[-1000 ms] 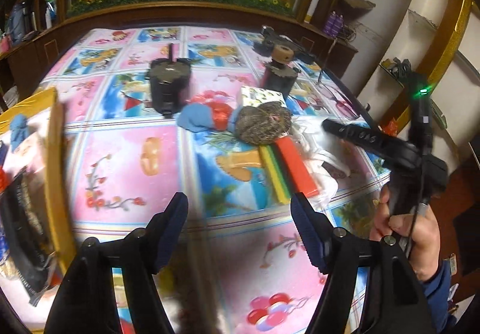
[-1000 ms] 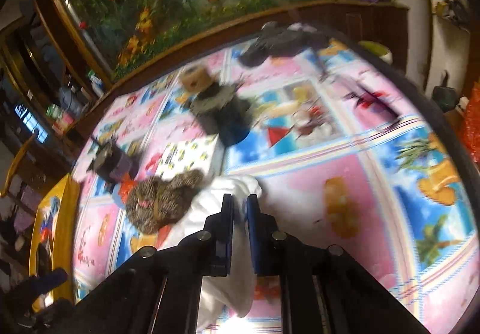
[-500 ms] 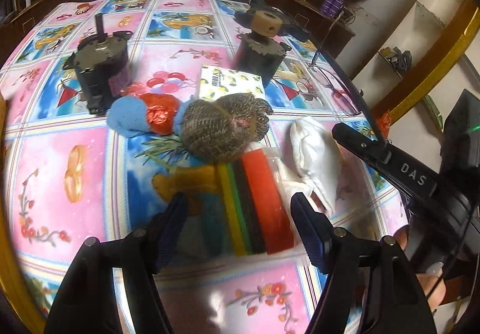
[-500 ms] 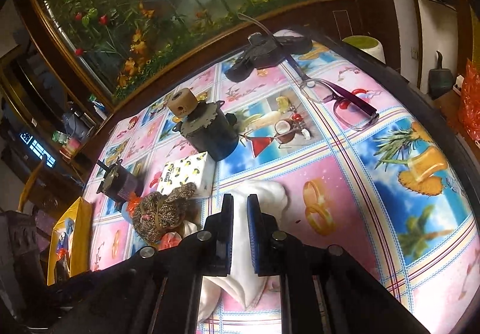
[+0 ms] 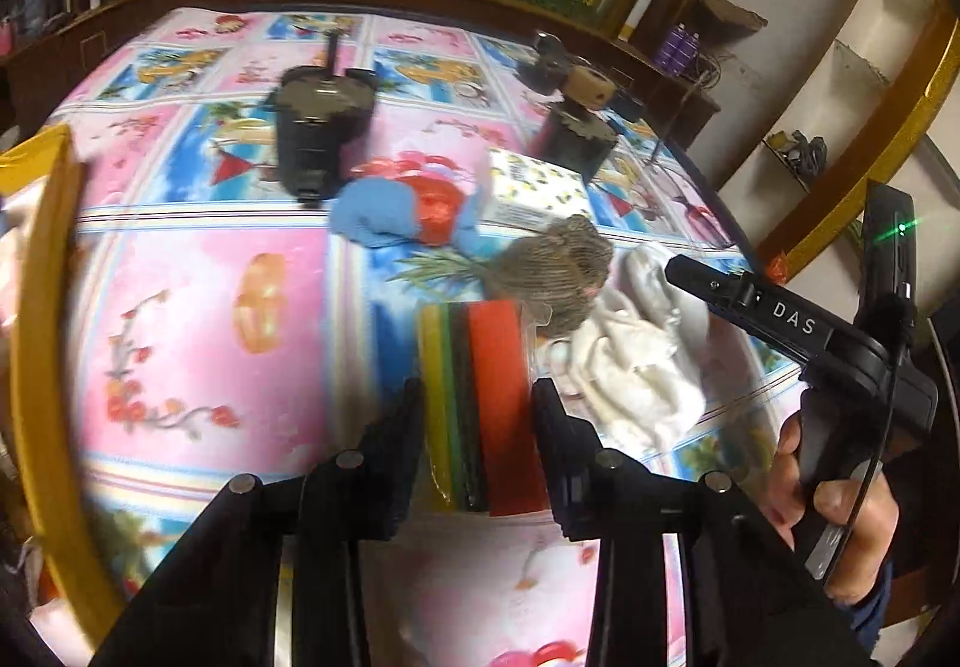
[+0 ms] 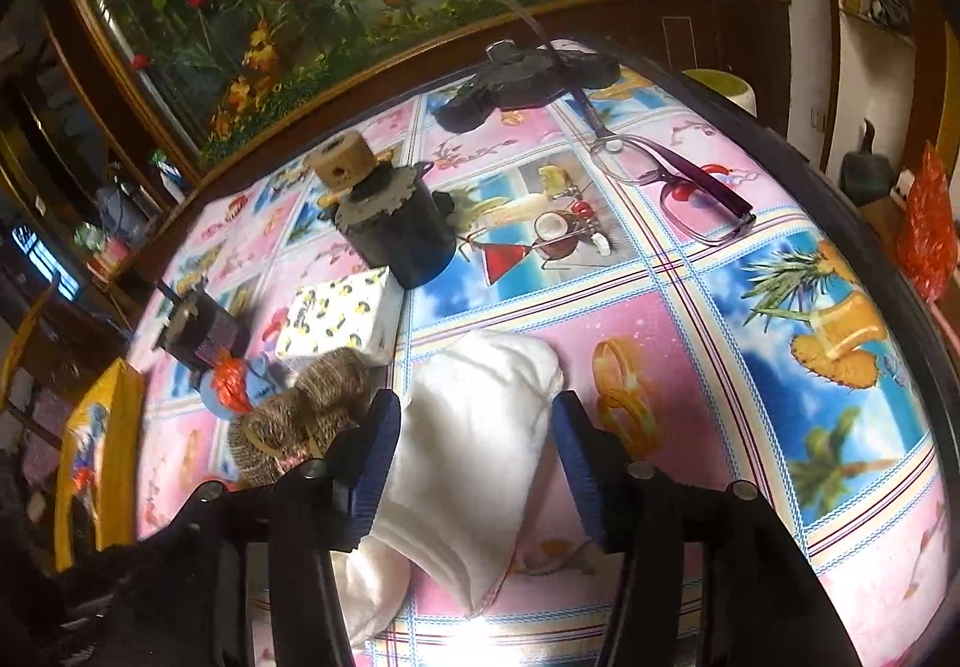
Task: Organize soft objects
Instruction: 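Grasp the striped sponge pack with the left gripper while the right grasps the white cloth, then lift the sponge pack and white cloth and carry them to the yellow tray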
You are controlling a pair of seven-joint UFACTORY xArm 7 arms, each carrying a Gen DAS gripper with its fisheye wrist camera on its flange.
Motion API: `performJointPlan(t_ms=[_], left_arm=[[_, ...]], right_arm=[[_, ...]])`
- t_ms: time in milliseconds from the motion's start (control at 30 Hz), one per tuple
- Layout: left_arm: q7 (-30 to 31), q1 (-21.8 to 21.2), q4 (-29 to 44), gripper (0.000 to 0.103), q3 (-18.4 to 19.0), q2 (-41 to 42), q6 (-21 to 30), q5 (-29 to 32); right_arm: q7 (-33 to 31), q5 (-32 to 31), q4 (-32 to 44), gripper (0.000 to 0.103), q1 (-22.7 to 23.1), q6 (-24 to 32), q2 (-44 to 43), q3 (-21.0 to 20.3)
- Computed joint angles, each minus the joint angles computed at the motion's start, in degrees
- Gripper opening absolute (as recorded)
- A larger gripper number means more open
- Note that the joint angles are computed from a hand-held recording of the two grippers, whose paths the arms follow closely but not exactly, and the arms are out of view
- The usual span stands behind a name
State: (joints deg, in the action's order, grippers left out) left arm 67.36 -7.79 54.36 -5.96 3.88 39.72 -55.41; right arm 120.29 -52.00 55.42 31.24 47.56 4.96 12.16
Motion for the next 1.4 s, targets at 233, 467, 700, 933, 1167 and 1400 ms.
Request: performJointPlan(t_ms=[233, 467, 700, 933, 1167, 1400], left_arm=[[8.2, -0.7, -3.0, 0.034, -0.3, -1.8, -6.0, -6.0], [20.0, -2.0, -4.9, 0.035, 0.1, -3.7, -10.8, -18.6], [27.6, -3.1, -5.2, 0.035, 0.5, -4.5, -14.4, -27.9], [29.3, -3.2, -4.6, 0.035, 0.4, -3.7, -16.6, -30.7], [32.2, -3.5, -4.7, 0.035, 0.2, -3.9, -18.3, -33.7], [34.3, -3.7, -4.8, 0.035, 0.2, -4.2, -19.1, -36.0]], right_arm=[[-10.2, 6.1, 6.8, 0.021, 2.5, 9.7, 5.7, -0.5], [-1.2, -3.2, 4.1, 0.013, 4.9, 11.8, 1.5, -0.2], [2.3, -15.2, 7.3, 0.014, 7.4, 15.0, 2.4, 2.4], [-1.5, -17.7, 12.3, 0.014, 10.4, 15.6, 6.3, 2.1], [-2.4, -17.4, 13.5, 0.014, 11.8, 14.8, 7.4, 0.7], [-2.9, -17.4, 13.5, 0.014, 11.8, 14.2, 7.7, 0.2]])
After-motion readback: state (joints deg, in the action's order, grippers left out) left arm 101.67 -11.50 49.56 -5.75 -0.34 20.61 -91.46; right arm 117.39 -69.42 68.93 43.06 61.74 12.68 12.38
